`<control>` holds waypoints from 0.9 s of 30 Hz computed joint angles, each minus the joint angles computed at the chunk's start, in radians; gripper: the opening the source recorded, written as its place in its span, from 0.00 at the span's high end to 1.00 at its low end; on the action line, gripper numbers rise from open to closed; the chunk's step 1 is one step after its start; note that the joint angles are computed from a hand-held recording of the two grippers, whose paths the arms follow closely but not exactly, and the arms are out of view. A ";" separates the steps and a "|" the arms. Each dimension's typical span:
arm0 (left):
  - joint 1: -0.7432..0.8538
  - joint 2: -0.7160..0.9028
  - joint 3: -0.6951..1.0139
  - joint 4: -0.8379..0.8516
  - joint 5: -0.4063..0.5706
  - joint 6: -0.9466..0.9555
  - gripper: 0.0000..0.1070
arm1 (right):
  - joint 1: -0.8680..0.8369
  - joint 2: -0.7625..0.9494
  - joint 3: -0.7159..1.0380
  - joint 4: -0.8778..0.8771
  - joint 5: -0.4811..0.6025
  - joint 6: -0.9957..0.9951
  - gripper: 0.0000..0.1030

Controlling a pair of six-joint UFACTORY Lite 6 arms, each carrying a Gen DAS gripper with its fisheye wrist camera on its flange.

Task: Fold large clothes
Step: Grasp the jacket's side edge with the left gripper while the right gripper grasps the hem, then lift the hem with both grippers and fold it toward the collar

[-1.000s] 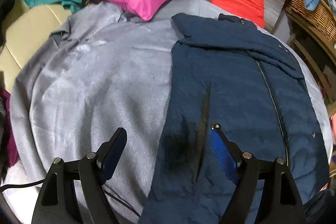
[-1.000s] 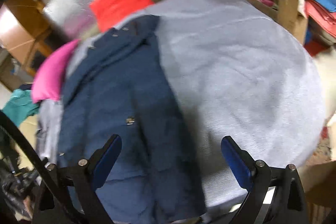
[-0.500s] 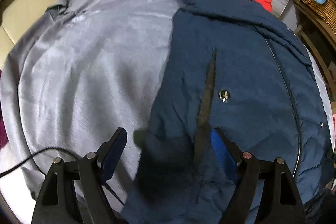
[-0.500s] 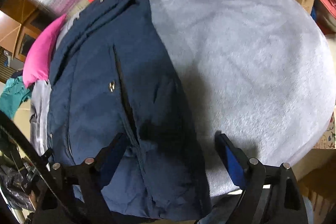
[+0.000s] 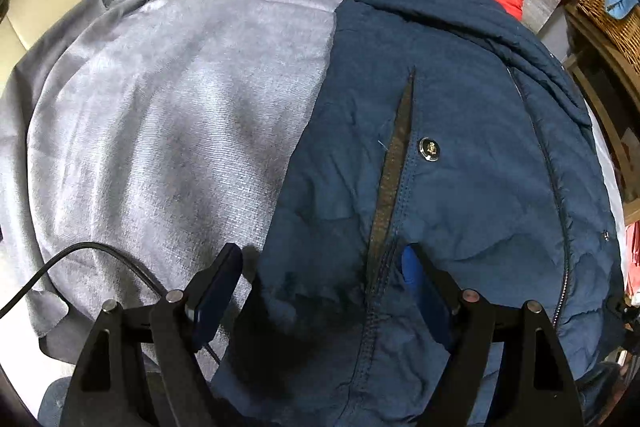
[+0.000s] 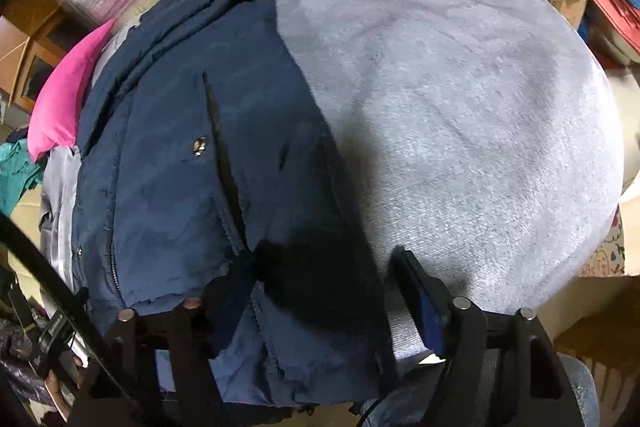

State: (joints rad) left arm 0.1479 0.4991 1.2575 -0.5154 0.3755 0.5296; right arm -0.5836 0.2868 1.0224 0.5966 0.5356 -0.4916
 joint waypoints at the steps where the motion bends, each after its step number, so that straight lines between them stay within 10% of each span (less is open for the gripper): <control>1: 0.003 -0.012 -0.015 -0.010 -0.004 0.002 0.23 | -0.006 0.001 -0.001 0.006 0.001 0.000 0.26; 20: 0.025 -0.069 -0.084 -0.089 0.011 0.092 0.34 | 0.052 -0.064 -0.065 -0.177 -0.055 0.160 0.32; 27: 0.065 -0.043 -0.039 -0.249 0.084 0.263 0.85 | 0.030 -0.124 -0.111 -0.025 -0.026 -0.020 0.85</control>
State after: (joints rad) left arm 0.2129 0.4562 1.2188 -0.7643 0.4595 0.7928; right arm -0.5539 0.1623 0.9110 0.5721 0.5092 -0.5115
